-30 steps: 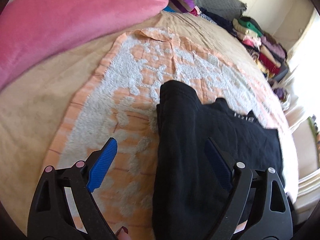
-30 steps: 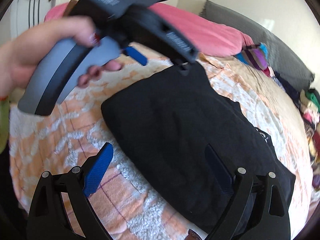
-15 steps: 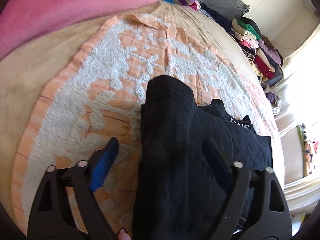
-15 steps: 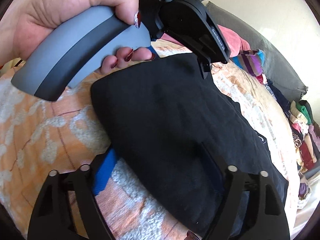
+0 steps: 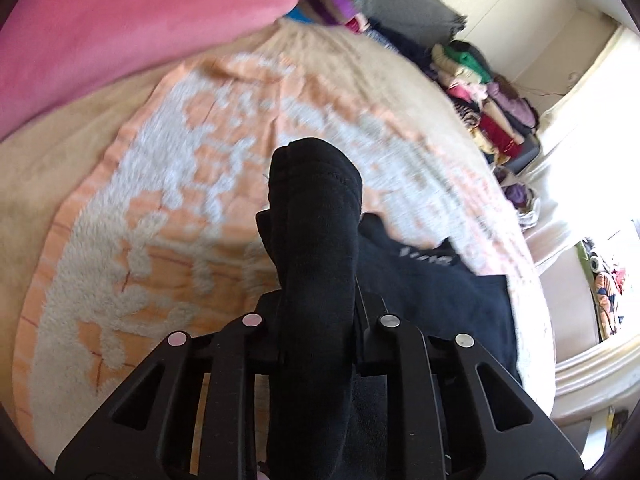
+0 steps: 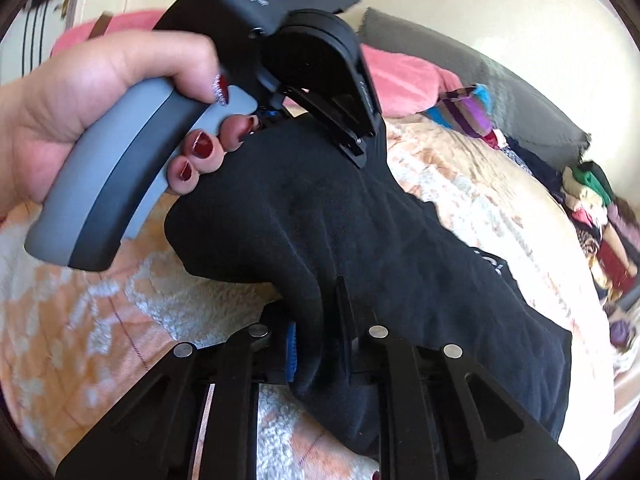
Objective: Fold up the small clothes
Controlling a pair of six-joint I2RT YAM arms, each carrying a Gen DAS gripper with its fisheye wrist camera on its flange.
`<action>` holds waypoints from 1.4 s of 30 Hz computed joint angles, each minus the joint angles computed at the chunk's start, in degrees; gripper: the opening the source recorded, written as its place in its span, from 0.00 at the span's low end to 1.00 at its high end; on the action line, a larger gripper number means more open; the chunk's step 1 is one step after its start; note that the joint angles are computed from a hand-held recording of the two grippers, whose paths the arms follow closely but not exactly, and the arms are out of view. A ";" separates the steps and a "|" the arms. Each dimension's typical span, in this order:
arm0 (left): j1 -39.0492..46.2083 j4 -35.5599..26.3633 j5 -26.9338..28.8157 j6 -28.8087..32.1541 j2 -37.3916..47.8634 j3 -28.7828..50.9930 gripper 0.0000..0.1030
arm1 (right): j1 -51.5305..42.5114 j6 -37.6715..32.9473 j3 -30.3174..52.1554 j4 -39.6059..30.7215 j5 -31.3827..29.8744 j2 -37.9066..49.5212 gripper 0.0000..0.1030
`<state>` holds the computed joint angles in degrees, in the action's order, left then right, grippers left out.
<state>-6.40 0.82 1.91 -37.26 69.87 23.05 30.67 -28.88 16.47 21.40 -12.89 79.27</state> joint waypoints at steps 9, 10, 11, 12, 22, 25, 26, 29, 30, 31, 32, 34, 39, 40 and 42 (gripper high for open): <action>-15.05 -8.68 -11.00 -8.51 -0.76 9.69 0.13 | -17.56 -3.14 2.17 -10.40 -14.21 -6.92 0.12; -16.26 -8.41 -11.07 -10.08 0.81 11.43 0.13 | -19.38 -3.67 2.54 -11.26 -15.67 -6.88 0.12; -17.01 -8.00 -10.95 -10.98 1.87 12.49 0.13 | -21.77 -4.43 3.23 -12.54 -17.52 -6.74 0.12; -18.06 -7.71 -11.06 -11.81 3.54 14.18 0.13 | -24.36 -5.49 3.46 -14.20 -19.56 -7.25 0.12; -27.69 -11.96 -13.32 -13.86 23.68 34.34 0.13 | -45.56 -17.74 9.91 -29.91 -32.82 -2.85 0.07; -29.02 -13.02 -12.73 -14.72 30.07 39.18 0.13 | -49.97 -22.71 11.34 -34.11 -34.21 -0.15 0.08; -29.70 -13.58 -12.51 -14.97 32.51 41.10 0.14 | -51.25 -24.07 12.43 -35.96 -34.61 1.60 0.08; -30.56 -14.66 -11.83 -15.79 37.52 45.22 0.16 | -54.25 -27.82 15.24 -40.32 -34.39 6.02 0.08; -30.84 -15.13 -11.90 -15.88 39.35 46.73 0.18 | -54.78 -28.43 16.84 -41.68 -34.59 8.37 0.08; -31.18 -15.25 -11.89 -15.93 40.35 47.41 0.21 | -54.21 -27.78 17.43 -42.16 -34.41 9.69 0.08; -31.45 -15.57 -11.89 -15.87 41.20 48.26 0.22 | -54.45 -27.55 17.90 -42.01 -34.09 11.02 0.08; -31.90 -15.14 -12.29 -15.95 41.71 48.40 0.26 | -54.59 -27.55 18.58 -42.00 -33.74 12.94 0.09; -32.03 -10.48 -9.73 -16.84 38.67 44.93 0.60 | -54.58 -26.16 16.15 -39.38 -32.50 12.42 0.17; -32.29 -11.51 -10.54 -16.69 38.52 45.48 0.60 | -54.66 -25.64 16.46 -39.33 -32.08 13.06 0.17; -32.98 -13.24 -12.92 -15.86 37.68 46.06 0.59 | -54.88 -24.58 18.54 -40.64 -32.15 15.39 0.19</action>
<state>-39.38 -12.42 -11.00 -53.13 107.55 69.10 -24.20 -53.46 35.02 -19.23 -45.04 94.67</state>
